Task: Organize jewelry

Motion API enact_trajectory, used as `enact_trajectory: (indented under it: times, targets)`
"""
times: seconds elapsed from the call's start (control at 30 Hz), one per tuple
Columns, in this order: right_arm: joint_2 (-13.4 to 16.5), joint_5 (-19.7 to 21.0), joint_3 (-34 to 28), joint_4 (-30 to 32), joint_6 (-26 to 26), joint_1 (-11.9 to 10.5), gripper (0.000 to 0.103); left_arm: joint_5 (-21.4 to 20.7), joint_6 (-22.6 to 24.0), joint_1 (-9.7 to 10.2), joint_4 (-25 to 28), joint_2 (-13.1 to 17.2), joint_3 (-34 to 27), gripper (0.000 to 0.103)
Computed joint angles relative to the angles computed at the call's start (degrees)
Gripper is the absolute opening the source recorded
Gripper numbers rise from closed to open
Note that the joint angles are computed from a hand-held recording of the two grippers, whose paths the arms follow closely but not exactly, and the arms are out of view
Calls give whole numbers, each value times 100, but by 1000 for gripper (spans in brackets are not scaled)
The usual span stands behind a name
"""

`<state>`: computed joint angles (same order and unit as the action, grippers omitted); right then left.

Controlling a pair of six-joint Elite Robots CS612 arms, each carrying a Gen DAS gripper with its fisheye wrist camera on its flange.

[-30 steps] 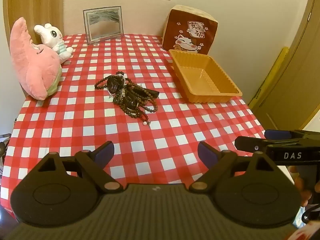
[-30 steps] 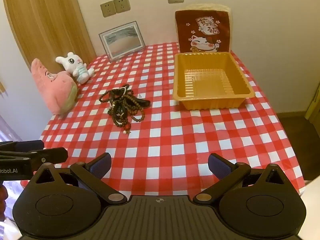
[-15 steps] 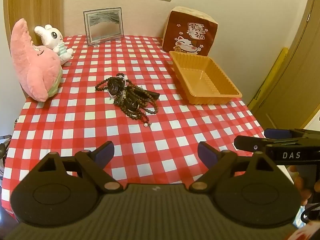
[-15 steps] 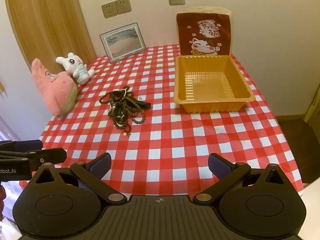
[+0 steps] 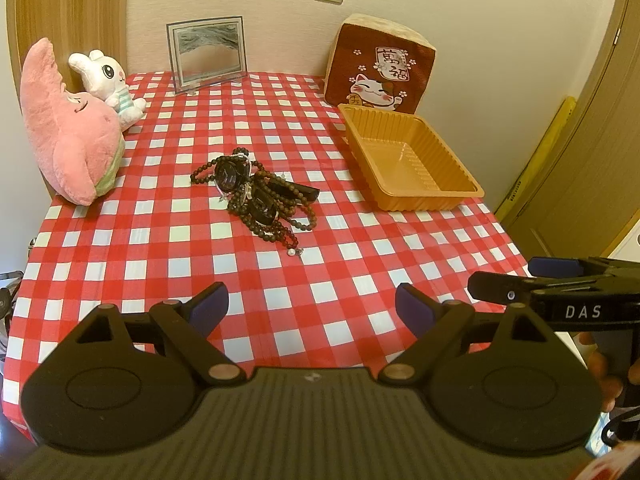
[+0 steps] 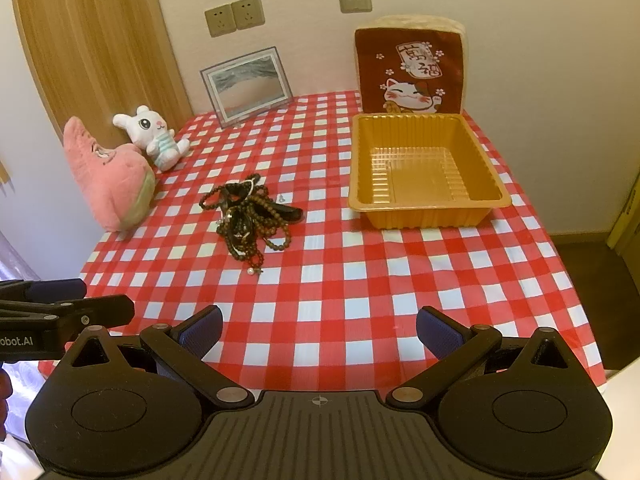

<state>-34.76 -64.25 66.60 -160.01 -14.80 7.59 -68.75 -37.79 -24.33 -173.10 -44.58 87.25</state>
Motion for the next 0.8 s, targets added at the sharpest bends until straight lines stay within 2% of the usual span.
enact_trajectory:
  times: [0.8]
  targets:
    - [16, 16, -26, 0, -6, 6, 103, -6, -5, 1, -18, 1, 9, 89]
